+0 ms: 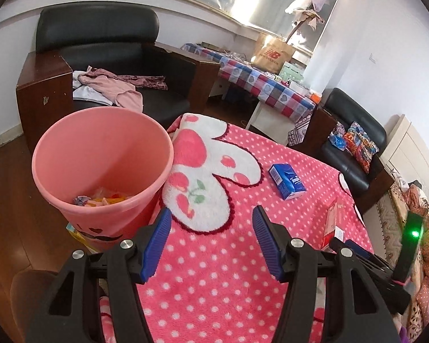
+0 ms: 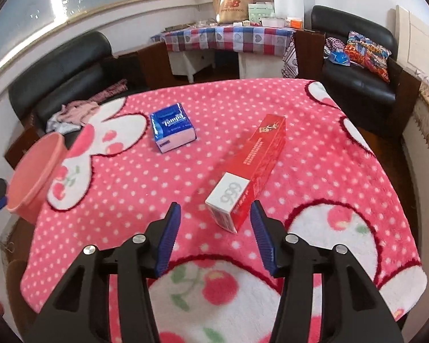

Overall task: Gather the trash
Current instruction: 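Move both open grippers from the bucket back over the table, then grasp the blue Tempo tissue pack with the left gripper while the right grasps the long red box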

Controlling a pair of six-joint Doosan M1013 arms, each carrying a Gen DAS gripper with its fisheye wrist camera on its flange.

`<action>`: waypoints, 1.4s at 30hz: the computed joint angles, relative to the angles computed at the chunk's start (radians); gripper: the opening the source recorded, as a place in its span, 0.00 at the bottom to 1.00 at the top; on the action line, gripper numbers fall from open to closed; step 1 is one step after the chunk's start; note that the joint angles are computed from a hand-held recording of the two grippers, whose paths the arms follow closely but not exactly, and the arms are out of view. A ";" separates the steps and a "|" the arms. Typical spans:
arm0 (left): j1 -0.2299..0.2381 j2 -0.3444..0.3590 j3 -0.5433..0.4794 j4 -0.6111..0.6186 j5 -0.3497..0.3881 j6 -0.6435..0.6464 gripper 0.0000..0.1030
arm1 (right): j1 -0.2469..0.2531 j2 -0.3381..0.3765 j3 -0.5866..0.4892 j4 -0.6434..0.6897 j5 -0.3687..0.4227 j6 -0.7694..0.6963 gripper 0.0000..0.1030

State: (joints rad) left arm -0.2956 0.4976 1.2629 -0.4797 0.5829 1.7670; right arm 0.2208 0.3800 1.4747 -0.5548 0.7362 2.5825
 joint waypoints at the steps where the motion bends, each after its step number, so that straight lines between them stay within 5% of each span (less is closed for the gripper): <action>1: 0.000 0.000 0.000 0.000 0.001 0.000 0.56 | 0.000 0.010 -0.011 -0.007 0.014 0.021 0.50; 5: -0.001 0.002 -0.005 0.012 0.002 -0.007 0.56 | -0.010 0.028 -0.029 0.003 0.052 0.058 0.50; 10: -0.007 0.013 -0.024 0.028 0.017 -0.007 0.56 | -0.025 0.008 0.011 -0.007 0.005 0.087 0.49; 14: -0.024 0.028 -0.052 0.039 0.038 -0.002 0.56 | -0.036 -0.014 0.044 -0.017 -0.037 0.100 0.29; 21: -0.068 0.079 -0.140 0.023 0.127 0.027 0.56 | -0.049 -0.048 0.095 -0.128 -0.116 0.173 0.26; 26: -0.110 0.149 -0.253 0.050 0.216 -0.025 0.56 | -0.060 -0.059 0.116 -0.202 -0.161 0.201 0.24; 42: -0.224 0.447 -0.755 0.405 0.528 -0.441 0.57 | -0.122 -0.071 0.159 0.069 -0.321 0.033 0.24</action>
